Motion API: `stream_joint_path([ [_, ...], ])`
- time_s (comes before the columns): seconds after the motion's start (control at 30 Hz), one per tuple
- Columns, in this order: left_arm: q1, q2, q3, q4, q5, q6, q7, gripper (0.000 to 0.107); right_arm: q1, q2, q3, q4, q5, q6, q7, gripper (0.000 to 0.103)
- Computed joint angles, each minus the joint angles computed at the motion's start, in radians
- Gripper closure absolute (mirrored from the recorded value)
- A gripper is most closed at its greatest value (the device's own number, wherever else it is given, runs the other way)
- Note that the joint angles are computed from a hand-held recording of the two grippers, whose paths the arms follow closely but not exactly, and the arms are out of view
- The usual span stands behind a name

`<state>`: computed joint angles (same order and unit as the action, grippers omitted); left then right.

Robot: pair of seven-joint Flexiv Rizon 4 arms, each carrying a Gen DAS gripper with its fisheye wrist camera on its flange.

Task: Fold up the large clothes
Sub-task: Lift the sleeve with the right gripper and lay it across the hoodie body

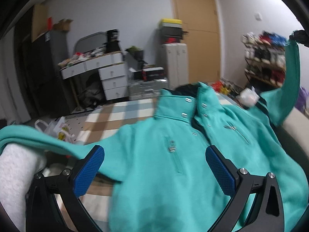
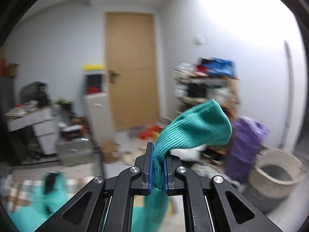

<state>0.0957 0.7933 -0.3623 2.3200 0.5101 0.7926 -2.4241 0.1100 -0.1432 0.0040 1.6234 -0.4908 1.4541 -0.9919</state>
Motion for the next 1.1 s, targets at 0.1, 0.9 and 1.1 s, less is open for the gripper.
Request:
stream_joint_path([
  [0.1,0.009,0.07,0.023,0.021,0.008,-0.025,-0.014,0.005,0.045,0.009,0.114,-0.045,0.135,-0.049,-0.119,0.095],
  [0.9,0.133,0.283,0.145,0.154,-0.079,-0.019,0.016,0.005,0.485,-0.321,0.391,-0.031,0.431,-0.344,-0.375,0.091],
  [1.1,0.134,0.293,0.154,0.167,-0.087,-0.02,0.039,0.005,0.33,-0.29,0.556,-0.102,0.791,-0.422,-0.617,0.075],
])
